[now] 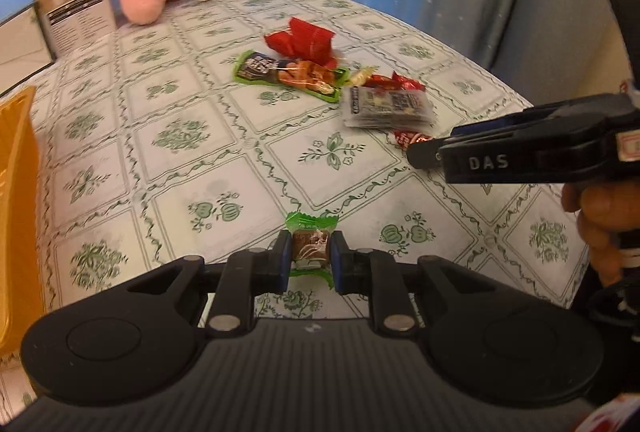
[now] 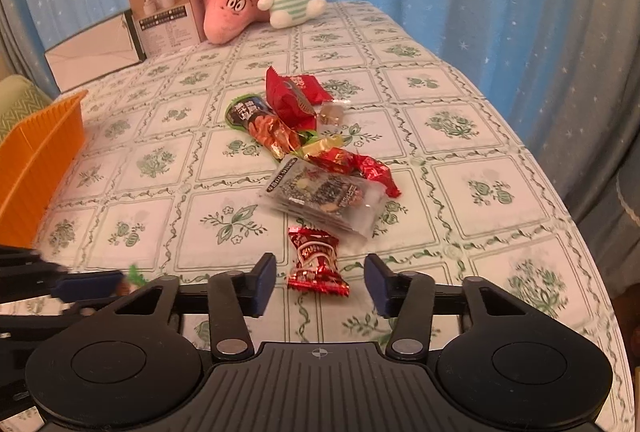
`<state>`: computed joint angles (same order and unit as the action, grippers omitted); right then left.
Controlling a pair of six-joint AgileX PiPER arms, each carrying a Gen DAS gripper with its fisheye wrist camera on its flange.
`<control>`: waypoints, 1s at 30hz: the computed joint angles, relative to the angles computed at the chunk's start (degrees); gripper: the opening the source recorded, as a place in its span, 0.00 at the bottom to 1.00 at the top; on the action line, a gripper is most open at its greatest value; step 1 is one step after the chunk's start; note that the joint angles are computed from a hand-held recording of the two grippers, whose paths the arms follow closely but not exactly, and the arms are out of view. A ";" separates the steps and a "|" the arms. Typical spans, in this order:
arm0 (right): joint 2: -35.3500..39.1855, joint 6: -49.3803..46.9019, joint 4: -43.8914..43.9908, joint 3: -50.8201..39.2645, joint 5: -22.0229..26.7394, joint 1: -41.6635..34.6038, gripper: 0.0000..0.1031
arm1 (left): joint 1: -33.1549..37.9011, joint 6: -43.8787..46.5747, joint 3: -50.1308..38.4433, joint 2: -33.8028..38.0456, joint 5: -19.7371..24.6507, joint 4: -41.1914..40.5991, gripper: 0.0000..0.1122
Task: Organize snacks
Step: 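Grasp the green-wrapped candy with the left gripper while the right gripper approaches a red candy, then carry both candies to the orange tray and open both grippers to drop them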
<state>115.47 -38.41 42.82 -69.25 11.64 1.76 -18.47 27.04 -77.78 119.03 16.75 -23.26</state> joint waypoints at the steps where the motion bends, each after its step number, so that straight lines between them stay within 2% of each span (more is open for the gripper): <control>1: 0.63 0.86 -1.11 -0.67 0.03 0.17 0.43 | 0.01 -0.89 0.51 -0.43 -0.19 0.34 0.16; 3: 1.65 4.47 -5.30 -1.83 -0.05 0.56 0.39 | -0.08 -2.50 1.29 -1.01 -0.61 1.00 0.16; 6: 2.53 8.76 -10.49 -2.74 -0.45 1.22 0.28 | -0.14 -5.52 1.94 -1.55 -0.90 2.58 0.16; 9: 2.73 14.66 -17.43 -2.81 -1.33 2.17 0.25 | 0.02 -7.18 2.56 -2.02 -1.24 2.92 0.16; 12: 2.22 16.80 -19.97 -1.82 -2.52 2.71 0.22 | 0.09 -9.54 2.98 -2.44 -1.60 4.75 0.16; 17: -0.54 7.78 -10.72 0.87 -3.53 3.23 0.21 | 0.86 -12.37 3.91 -3.83 -2.17 6.29 0.16; 22: -4.18 -1.96 0.19 1.65 -2.29 4.91 0.21 | 2.76 -16.18 5.38 -6.89 -2.94 8.45 0.16; 30: -5.66 -6.92 7.75 -5.15 2.41 11.64 0.21 | 10.40 -21.34 7.67 -13.89 -2.50 14.34 0.16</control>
<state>109.81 -45.33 50.57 -74.40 14.05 13.40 -8.08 5.70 -70.11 105.14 14.25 -8.92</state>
